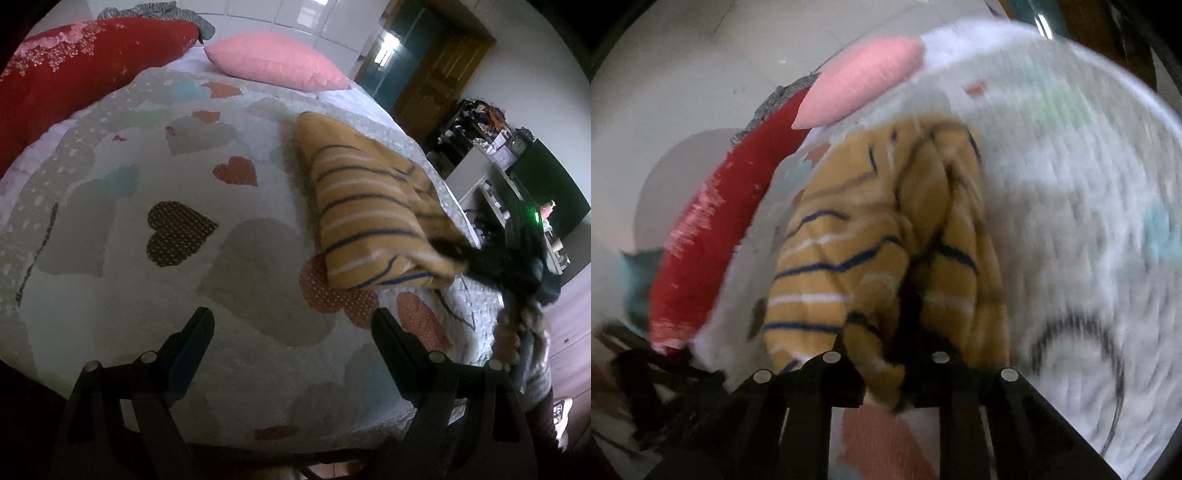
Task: Fold small clothes
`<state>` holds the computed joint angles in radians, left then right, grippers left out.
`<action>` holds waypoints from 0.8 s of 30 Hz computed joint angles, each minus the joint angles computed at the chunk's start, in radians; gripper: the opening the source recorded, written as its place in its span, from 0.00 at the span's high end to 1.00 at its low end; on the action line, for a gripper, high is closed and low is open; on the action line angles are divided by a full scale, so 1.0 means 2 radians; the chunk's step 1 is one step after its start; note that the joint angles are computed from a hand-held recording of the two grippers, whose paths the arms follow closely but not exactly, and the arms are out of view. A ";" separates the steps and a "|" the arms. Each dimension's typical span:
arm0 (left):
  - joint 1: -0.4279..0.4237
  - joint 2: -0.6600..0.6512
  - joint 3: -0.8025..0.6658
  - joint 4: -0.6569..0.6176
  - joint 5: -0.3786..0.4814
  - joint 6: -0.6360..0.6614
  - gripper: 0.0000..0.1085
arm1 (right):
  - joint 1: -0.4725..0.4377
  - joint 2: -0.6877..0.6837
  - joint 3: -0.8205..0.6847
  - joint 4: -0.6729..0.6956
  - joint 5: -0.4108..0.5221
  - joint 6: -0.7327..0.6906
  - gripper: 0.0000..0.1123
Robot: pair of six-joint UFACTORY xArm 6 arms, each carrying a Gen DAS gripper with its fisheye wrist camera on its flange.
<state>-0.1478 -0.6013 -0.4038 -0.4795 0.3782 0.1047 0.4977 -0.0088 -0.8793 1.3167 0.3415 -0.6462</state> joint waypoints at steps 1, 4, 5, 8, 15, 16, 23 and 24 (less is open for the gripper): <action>0.002 0.000 -0.002 -0.006 0.003 0.008 0.21 | -0.012 -0.014 0.015 0.033 0.023 -0.015 0.87; -0.004 0.026 -0.018 -0.023 0.000 0.027 0.21 | -0.038 -0.035 0.047 0.103 0.064 -0.055 0.86; -0.006 0.034 -0.023 -0.021 0.000 0.026 0.21 | -0.042 -0.035 0.050 0.114 0.069 -0.065 0.85; -0.017 0.058 -0.042 -0.023 0.003 0.034 0.21 | -0.031 -0.042 0.058 0.117 0.051 -0.079 0.80; -0.014 0.145 -0.131 -0.080 -0.001 0.119 0.19 | -0.018 -0.079 0.044 0.207 -0.040 -0.176 0.23; -0.014 0.161 -0.145 -0.098 0.001 0.140 0.17 | -0.022 -0.070 0.030 0.230 -0.048 -0.188 0.22; -0.001 0.344 -0.316 -0.241 0.094 0.293 0.14 | -0.037 0.081 -0.091 0.090 -0.050 -0.071 0.22; 0.004 0.371 -0.340 -0.255 0.115 0.302 0.09 | -0.035 0.107 -0.110 0.048 -0.053 -0.039 0.22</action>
